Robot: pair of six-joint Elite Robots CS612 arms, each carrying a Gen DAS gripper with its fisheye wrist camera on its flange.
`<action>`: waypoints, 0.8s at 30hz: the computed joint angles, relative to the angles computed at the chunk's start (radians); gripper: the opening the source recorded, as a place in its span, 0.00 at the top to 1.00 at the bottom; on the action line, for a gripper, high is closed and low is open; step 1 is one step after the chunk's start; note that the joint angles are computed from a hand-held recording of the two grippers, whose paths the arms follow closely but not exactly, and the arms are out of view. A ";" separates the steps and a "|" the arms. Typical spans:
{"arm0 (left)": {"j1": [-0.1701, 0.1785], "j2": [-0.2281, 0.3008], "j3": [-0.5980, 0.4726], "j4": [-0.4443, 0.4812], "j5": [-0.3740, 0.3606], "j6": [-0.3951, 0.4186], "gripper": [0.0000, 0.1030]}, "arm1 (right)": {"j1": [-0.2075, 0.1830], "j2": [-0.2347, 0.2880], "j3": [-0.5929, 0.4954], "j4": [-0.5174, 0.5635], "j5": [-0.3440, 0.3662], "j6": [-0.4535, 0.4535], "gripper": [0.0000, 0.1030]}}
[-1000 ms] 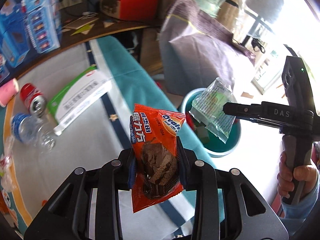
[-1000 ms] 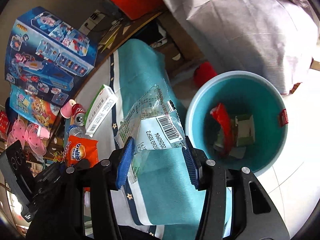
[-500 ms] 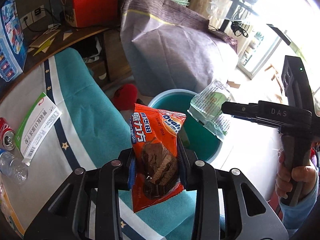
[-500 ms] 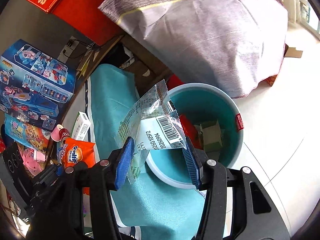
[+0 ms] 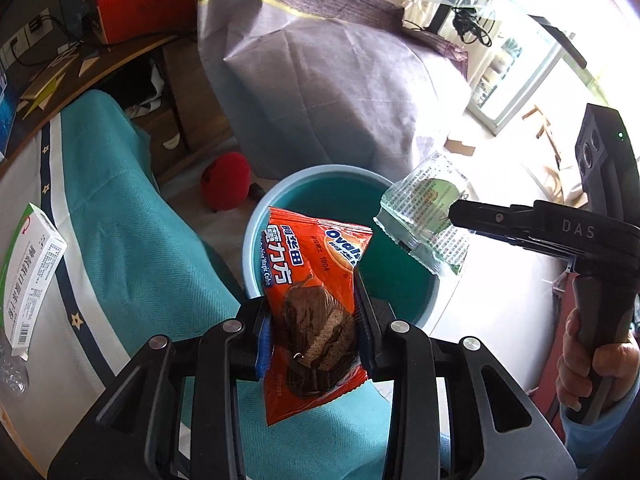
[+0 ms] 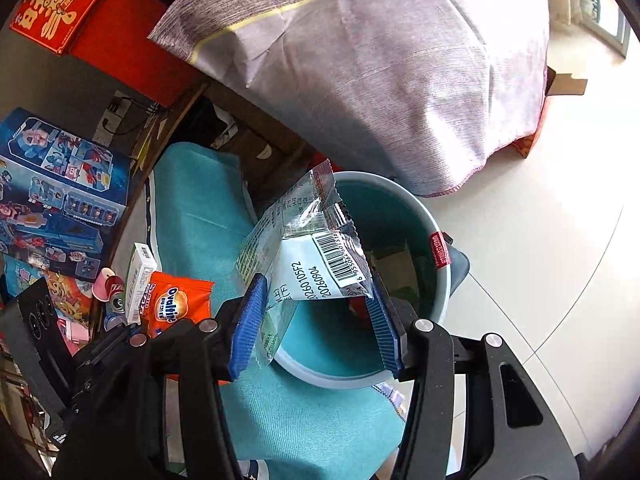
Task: Collect trash
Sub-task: 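Carry the Oreo wrapper and plastic bag over the teal bin with both tools, then open both tools to drop the wrapper and bag into the bin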
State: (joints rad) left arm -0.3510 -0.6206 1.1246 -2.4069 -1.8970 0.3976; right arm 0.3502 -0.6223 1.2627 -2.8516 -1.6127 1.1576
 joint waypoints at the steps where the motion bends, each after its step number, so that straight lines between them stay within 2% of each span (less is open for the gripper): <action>1: -0.002 0.003 -0.004 0.005 0.000 -0.001 0.66 | -0.001 0.000 0.003 0.001 0.002 0.003 0.52; 6: -0.014 0.020 -0.022 0.028 0.010 -0.001 0.62 | -0.004 0.002 0.007 0.018 0.012 0.009 0.52; 12: -0.018 0.032 -0.039 0.048 0.006 -0.021 0.35 | -0.006 0.006 0.002 0.037 0.016 0.009 0.51; 14: -0.017 0.029 -0.031 0.029 0.009 -0.021 0.21 | -0.007 0.010 -0.004 0.041 0.018 0.008 0.51; 18: -0.014 0.025 -0.023 0.013 0.021 -0.031 0.13 | -0.007 0.018 -0.018 0.052 0.030 0.002 0.49; 21: -0.010 0.026 -0.028 0.031 0.023 -0.045 0.10 | -0.005 0.024 -0.032 0.060 0.038 -0.005 0.44; 24: -0.006 0.024 -0.025 0.036 0.028 -0.054 0.09 | -0.003 0.027 -0.044 0.070 0.042 -0.001 0.29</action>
